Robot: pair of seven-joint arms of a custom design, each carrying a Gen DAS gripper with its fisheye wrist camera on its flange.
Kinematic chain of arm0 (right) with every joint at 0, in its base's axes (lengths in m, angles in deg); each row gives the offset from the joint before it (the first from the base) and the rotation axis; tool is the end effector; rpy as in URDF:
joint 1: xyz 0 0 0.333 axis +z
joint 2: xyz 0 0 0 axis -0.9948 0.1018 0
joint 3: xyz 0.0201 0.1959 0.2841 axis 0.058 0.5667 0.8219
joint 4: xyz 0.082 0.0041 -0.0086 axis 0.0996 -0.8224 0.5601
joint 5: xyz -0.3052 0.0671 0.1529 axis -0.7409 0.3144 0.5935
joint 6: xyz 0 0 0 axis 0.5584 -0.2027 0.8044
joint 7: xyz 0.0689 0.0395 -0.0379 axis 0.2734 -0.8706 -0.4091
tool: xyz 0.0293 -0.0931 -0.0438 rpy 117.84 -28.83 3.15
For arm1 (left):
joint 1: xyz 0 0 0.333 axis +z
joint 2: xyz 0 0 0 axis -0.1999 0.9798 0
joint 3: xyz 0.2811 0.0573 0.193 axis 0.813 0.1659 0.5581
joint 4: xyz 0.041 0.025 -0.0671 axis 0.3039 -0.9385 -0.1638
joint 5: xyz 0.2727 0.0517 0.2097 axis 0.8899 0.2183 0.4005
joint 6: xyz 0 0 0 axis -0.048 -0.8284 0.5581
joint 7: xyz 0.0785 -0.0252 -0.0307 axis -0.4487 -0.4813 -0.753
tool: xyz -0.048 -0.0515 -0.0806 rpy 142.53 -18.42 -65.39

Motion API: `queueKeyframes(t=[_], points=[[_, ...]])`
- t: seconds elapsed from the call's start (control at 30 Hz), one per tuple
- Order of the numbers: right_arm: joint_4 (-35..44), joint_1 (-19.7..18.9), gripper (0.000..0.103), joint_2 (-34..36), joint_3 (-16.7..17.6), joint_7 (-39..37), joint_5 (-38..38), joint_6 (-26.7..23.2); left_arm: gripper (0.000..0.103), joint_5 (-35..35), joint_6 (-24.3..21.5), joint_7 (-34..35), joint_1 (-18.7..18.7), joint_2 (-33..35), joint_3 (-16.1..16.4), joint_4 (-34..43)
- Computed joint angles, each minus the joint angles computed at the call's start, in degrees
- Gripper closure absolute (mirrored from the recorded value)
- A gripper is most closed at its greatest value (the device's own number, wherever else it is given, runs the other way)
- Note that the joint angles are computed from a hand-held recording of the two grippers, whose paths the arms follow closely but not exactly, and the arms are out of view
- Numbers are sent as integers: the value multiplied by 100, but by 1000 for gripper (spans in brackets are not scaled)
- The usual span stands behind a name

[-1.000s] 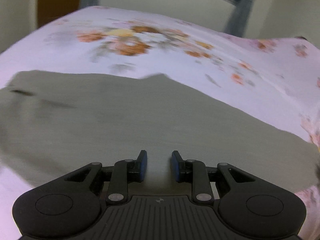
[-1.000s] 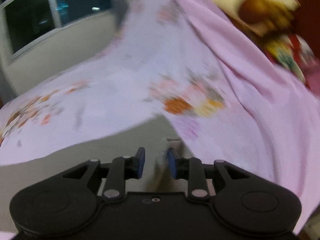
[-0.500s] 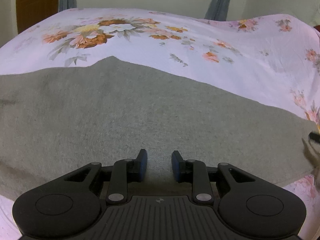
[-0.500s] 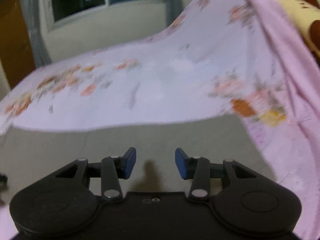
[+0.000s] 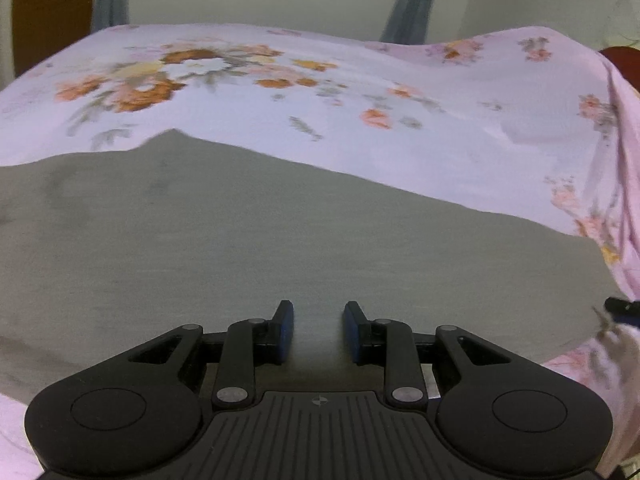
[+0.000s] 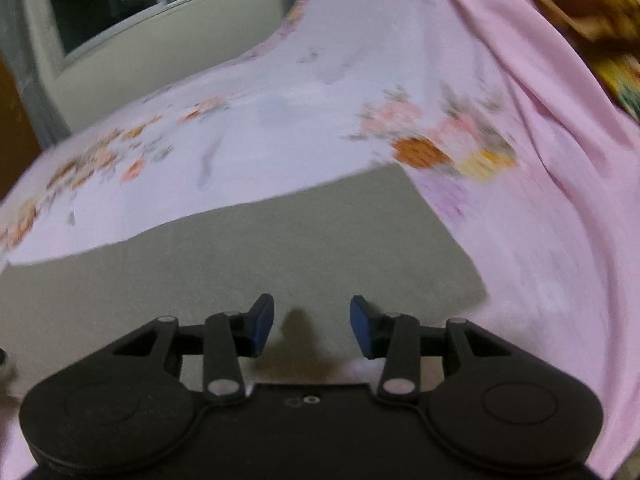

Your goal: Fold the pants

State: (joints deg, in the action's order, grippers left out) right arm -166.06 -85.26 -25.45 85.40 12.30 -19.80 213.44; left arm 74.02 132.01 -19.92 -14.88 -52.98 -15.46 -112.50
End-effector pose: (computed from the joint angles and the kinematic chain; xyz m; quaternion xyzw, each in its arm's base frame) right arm 0.5981 0.0150 0.5225 -0.6287 0.6671 -0.2055 0.3429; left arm 0.5476 -0.0993 0.5161 -0.7522 0.5443 -0.3017 0.2167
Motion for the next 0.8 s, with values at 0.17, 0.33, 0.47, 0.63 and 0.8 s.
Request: queueKeyframes(t=[0.17, 0.33, 0.47, 0.63, 0.8], points=[[-198, -59, 59, -191, -59, -103, 222, -99, 76, -402, -105, 365, -149, 168, -103, 110], [8, 103, 59, -97, 204, -1128, 958, -88, 76, -32, -28, -32, -282, 123, 37, 28], [484, 385, 60, 313, 424, -1403, 866, -145, 76, 431, -69, -513, -288, 144, 160, 179], [1180, 758, 59, 936, 493, -1270, -191, -30, 76, 700, -300, -645, -210, 495, 289, 653], [1819, 1137, 59, 1509, -175, -450, -1760, -438, 76, 862, -415, -496, -411, 747, 469, 854]])
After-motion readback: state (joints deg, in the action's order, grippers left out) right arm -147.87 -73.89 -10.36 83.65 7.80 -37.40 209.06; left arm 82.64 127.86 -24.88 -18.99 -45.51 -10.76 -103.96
